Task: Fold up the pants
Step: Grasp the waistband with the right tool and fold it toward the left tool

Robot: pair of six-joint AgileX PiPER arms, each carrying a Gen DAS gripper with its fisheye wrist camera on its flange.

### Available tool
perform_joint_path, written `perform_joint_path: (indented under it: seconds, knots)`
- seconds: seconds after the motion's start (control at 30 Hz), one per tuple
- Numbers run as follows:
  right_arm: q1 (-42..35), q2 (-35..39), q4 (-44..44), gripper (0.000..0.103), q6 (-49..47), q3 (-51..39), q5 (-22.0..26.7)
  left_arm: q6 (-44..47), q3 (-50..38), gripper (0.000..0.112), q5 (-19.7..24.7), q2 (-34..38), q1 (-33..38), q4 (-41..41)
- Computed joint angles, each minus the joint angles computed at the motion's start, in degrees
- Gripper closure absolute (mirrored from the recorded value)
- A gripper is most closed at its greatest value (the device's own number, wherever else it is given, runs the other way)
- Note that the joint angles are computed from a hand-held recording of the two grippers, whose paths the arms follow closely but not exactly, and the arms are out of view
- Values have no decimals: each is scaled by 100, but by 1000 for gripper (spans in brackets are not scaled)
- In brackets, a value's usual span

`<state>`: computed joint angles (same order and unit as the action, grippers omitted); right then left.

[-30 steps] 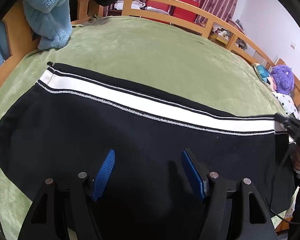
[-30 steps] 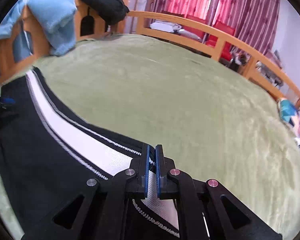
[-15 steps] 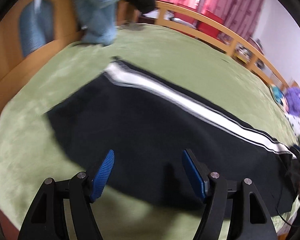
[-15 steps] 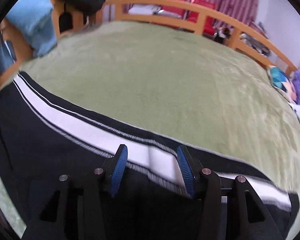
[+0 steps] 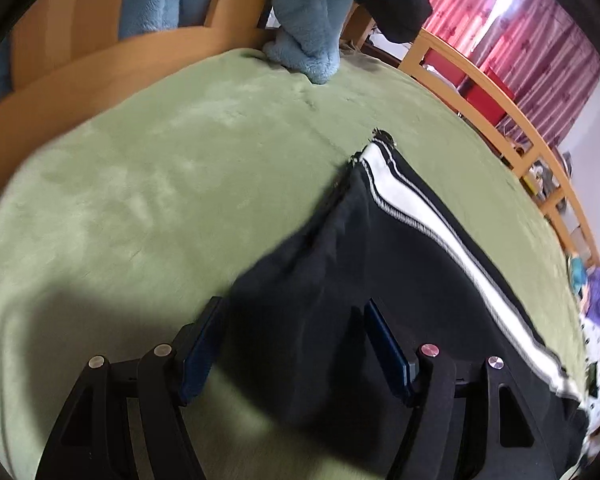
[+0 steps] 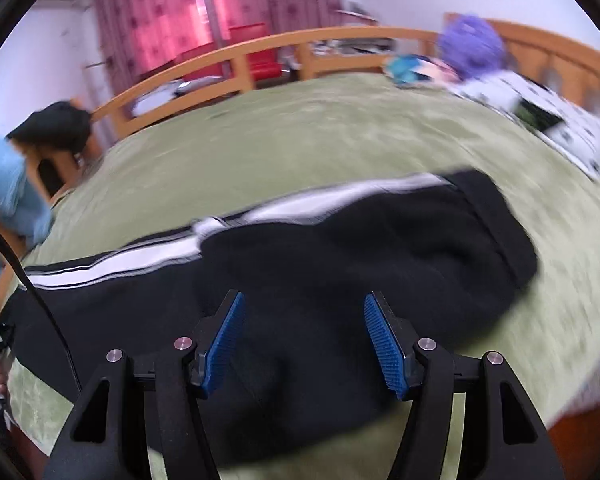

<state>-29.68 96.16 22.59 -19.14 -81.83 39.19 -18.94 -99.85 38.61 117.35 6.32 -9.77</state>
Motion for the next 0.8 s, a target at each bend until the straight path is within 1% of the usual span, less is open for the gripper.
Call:
perform_joint_path:
  seconds: [0.03, 0.1, 0.17, 0.2, 0.23, 0.27, 0.3, 0.33, 0.37, 0.4, 0.47, 0.5, 0.57, 0.6, 0.63, 0.67, 0.7, 0.77, 0.8]
  knots:
    - [-65, -142, -150, 42, 128, 204, -82, 5, -259, 43, 100, 182, 7, -100]
    - [-207, -352, -368, 41, 328, 536, -193, -201, -579, 43, 132, 403, -52, 18]
    - [-383, -321, -471, 39, 382, 648, -304, -329, -771, 66, 159, 527, -124, 168]
    - [-435, -287, -584, 37, 489, 672, -368, -149, -732, 86, 114, 514, -107, -30]
    - [-484, -204, -670, 37, 635, 639, -393, 116, -718, 90, 91, 501, -50, -394]
    - [-623, -71, -527, 37, 623, 556, -329, 152, -474, 91, -117, 312, 22, -528]
    - [-802, 78, -220, 37, 420, 403, -202, 93, -172, 91, -489, 91, 70, -433]
    - [-970, 166, 126, 37, 223, 334, -96, -106, 73, 91, -825, -176, 69, -108]
    - [-1128, 266, 490, 37, 14, 261, 6, -534, 167, 91, -931, -309, 29, 387]
    - [-1303, 369, 900, 37, -263, 190, 132, -882, 105, 90, -809, -298, -8, 654]
    - [-1498, 634, 1411, 34, -560, -68, 362, -1185, -523, 89, -41, 111, -107, 940]
    - [-1586, 802, 1683, 32, -715, -221, 491, -1339, -755, 88, 226, 279, -188, 1161]
    - [-1701, 1133, 2137, 30, -922, -514, 670, -1516, -975, 81, 548, 447, -321, 1434]
    - [-1765, 1353, 2362, 28, -979, -717, 776, -1541, -956, 62, 621, 428, -350, 1451]
    - [-1820, 1555, 2533, 27, -986, -923, 918, -1424, -847, 40, 604, 354, -336, 1247]
    - [-1901, 1792, 2734, 27, -996, -1177, 1158, -1280, -675, 37, 505, 254, -314, 1001]
    - [-2008, 1993, 3019, 27, -1104, -1378, 1471, -1303, -441, 37, 417, 118, -339, 984]
    - [-2182, 2077, 3497, 27, -1443, -1359, 1685, -1381, -307, 37, 480, 22, -462, 1143]
    - [-2289, 2034, 3684, 27, -1644, -1252, 1734, -1214, -277, 37, 505, 3, -510, 1038]
